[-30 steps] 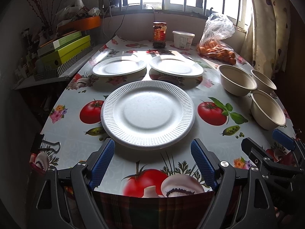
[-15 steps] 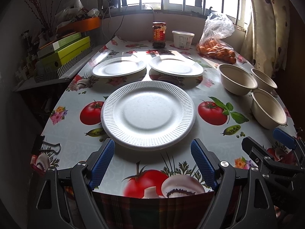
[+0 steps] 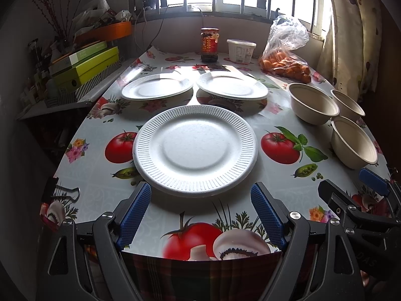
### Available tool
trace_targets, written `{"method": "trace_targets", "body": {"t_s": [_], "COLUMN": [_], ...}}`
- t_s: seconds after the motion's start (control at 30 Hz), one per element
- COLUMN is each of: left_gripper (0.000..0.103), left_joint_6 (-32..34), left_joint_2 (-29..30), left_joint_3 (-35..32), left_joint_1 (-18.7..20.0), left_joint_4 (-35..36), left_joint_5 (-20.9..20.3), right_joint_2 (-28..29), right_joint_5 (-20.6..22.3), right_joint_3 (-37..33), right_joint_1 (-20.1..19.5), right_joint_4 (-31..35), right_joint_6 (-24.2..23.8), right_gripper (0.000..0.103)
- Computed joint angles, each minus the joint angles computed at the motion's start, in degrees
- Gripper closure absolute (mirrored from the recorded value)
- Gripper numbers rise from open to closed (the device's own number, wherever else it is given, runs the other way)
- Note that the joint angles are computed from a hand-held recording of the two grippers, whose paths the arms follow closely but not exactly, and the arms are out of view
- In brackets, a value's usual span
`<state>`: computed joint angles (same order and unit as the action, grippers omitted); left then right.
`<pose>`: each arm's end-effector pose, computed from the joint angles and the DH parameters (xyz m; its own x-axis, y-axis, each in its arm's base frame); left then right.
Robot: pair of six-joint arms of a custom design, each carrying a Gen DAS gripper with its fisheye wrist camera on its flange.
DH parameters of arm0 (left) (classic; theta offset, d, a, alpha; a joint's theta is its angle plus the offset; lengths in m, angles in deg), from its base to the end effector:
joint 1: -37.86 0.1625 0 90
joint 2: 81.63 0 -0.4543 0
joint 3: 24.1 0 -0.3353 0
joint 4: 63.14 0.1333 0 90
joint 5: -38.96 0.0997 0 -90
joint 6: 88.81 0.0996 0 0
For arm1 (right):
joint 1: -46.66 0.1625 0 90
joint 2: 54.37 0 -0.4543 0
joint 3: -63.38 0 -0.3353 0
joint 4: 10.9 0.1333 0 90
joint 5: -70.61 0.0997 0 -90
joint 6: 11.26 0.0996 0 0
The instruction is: Organize plates and bowls
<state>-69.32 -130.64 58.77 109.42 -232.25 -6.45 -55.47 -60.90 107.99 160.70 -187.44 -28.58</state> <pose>-0.0277 -0.7255 0.3395 -0.7112 -0.0107 -0.7029 0.4879 0.7122 -0.5046 0.3960 -0.7225 -0.0461 -0.7401 -0.0957 0.6657 -0.5427 0.6695 -0.5072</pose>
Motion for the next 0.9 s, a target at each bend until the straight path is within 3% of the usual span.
{"method": "trace_targets", "body": {"t_s": [0.9], "left_gripper": [0.021], "left_joint_6": [0.44], "left_joint_2": [0.31], "left_joint_3": [-0.90], "left_joint_1": [0.11], "left_joint_4": [0.67], "left_joint_5": [-0.07], "right_joint_2": [0.01], "right_joint_5": [-0.13], "right_joint_3": [-0.26], "right_joint_1": [0.11], "right_joint_4": [0.36], "right_joint_6": [0.01], "right_gripper": [0.006]}}
